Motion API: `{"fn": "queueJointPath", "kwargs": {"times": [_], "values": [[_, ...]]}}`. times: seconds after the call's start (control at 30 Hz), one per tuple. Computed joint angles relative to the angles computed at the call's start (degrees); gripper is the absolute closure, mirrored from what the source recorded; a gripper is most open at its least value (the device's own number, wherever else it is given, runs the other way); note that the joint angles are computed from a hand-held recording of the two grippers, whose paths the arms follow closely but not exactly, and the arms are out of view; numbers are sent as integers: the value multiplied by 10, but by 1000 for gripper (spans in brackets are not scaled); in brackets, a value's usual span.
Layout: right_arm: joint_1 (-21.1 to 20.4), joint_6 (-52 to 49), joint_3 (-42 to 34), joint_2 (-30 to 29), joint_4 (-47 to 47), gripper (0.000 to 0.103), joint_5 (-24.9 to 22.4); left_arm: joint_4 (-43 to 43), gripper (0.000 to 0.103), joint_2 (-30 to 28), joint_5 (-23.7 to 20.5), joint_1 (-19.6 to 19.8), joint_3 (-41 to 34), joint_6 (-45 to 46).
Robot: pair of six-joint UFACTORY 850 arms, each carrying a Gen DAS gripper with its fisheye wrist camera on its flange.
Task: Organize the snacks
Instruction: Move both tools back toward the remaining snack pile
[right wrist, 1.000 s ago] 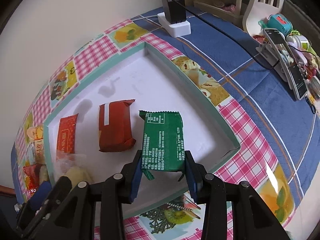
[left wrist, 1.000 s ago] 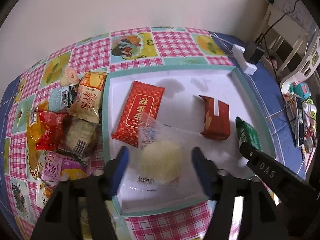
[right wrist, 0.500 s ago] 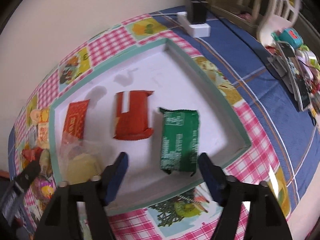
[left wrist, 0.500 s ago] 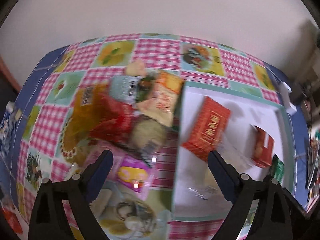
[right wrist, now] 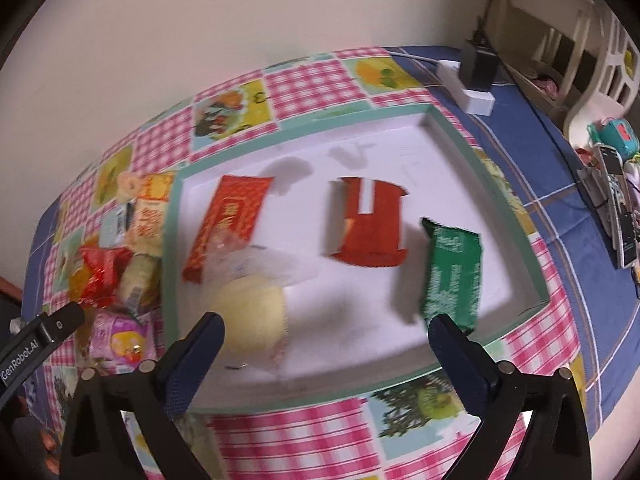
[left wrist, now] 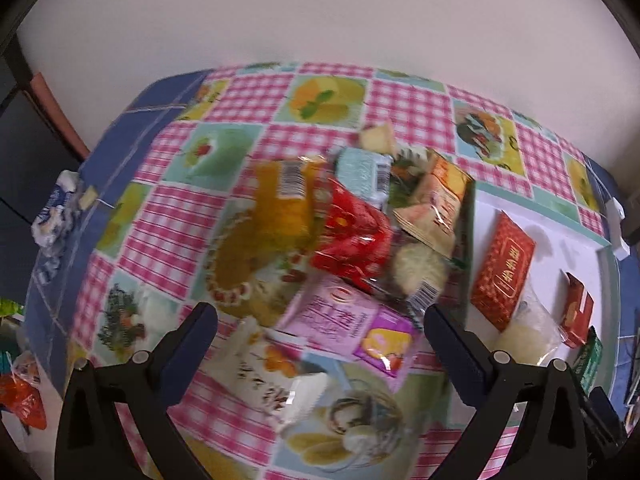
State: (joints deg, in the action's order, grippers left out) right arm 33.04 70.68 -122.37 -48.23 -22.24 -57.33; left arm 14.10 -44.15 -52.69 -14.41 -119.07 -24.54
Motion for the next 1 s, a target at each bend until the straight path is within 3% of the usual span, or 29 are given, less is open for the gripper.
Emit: {"fn": "queueJointPath", "kwargs": {"times": [0.23,0.37,0.53,0.63,1.0], "values": [[15,-9,-27,-11,3,0,29,28,0,42,25,7,52,-37],[25,-9,-62,-30,-14,0,6,59,0,56,24,12,71,-61],[25,-16,-71,-36,13,0,13,63,0,66,14,27,87,-74],[31,-27,-111,-59,2,0,-17,44,0,70,10,43,95,-72],[40,-72,-184,-103,69,0,36,-18,0,74,4,98,105,-74]]}}
